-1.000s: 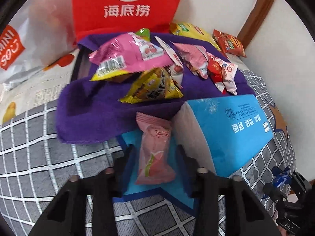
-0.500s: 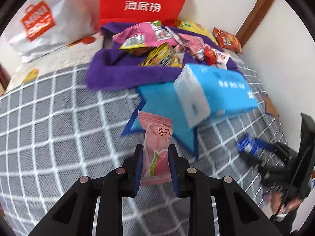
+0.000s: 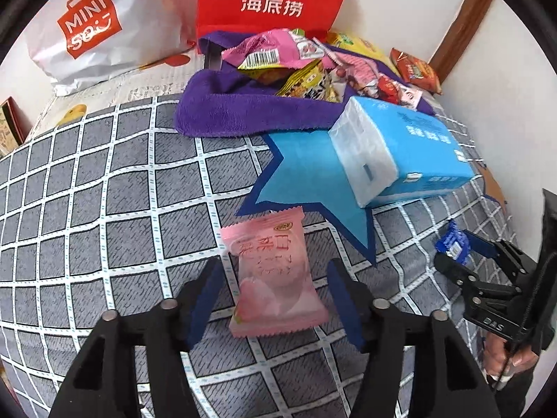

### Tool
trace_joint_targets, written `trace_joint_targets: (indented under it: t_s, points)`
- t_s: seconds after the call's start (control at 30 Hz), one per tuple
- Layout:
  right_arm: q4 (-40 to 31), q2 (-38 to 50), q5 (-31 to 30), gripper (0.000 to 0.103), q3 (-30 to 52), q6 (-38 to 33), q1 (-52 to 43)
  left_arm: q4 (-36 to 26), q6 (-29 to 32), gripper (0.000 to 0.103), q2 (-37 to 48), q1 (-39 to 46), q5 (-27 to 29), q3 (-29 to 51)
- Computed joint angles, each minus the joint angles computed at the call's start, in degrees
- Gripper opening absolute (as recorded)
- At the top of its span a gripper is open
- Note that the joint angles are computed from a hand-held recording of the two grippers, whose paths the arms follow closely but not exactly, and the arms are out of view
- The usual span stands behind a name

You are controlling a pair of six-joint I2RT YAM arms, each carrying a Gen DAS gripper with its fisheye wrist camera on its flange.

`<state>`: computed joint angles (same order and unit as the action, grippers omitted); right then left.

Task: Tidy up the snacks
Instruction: 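Carry the blue packet with the right gripper while the left gripper carries the pink packet to the towel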

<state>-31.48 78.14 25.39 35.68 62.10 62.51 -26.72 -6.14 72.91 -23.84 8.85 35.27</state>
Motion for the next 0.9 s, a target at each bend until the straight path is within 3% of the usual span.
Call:
trace_joint_targets:
  t_s: [0.2, 0.23, 0.37, 0.4, 0.67, 0.9]
  points:
    - [0.45, -0.51, 2.47, 0.064, -1.18, 1.06, 1.60, 5.45, -4.05, 0.057, 2.78, -9.88, -14.15, -1.56]
    - [0.48, -1.06, 2.55, 0.063, -1.57, 1.30, 1.60, 6.29, -4.18, 0.041, 2.00, -10.71, -14.24, -2.25]
    - [0.21, -3.50, 2.29, 0.059, -2.69, 2.13, 1.54, 5.20, -4.69, 0.035, 0.84, -10.07, -12.25, -2.02]
    - [-0.01, -4.27, 2.22, 0.053, -2.94, 2.32, 1.61, 4.57, -4.89, 0.035, 0.45, -9.79, -11.73, -1.95]
    - [-4.56, -10.47, 4.74, 0.051, -3.72, 6.12, 4.76, -1.93, -8.88, 0.035, -6.21, -11.36, -8.84, -1.53]
    - [-15.66, -14.68, 10.37, 0.051, -0.02, 14.45, 12.73, -8.87, -13.42, 0.036, -15.76, -15.36, -8.46, -1.68]
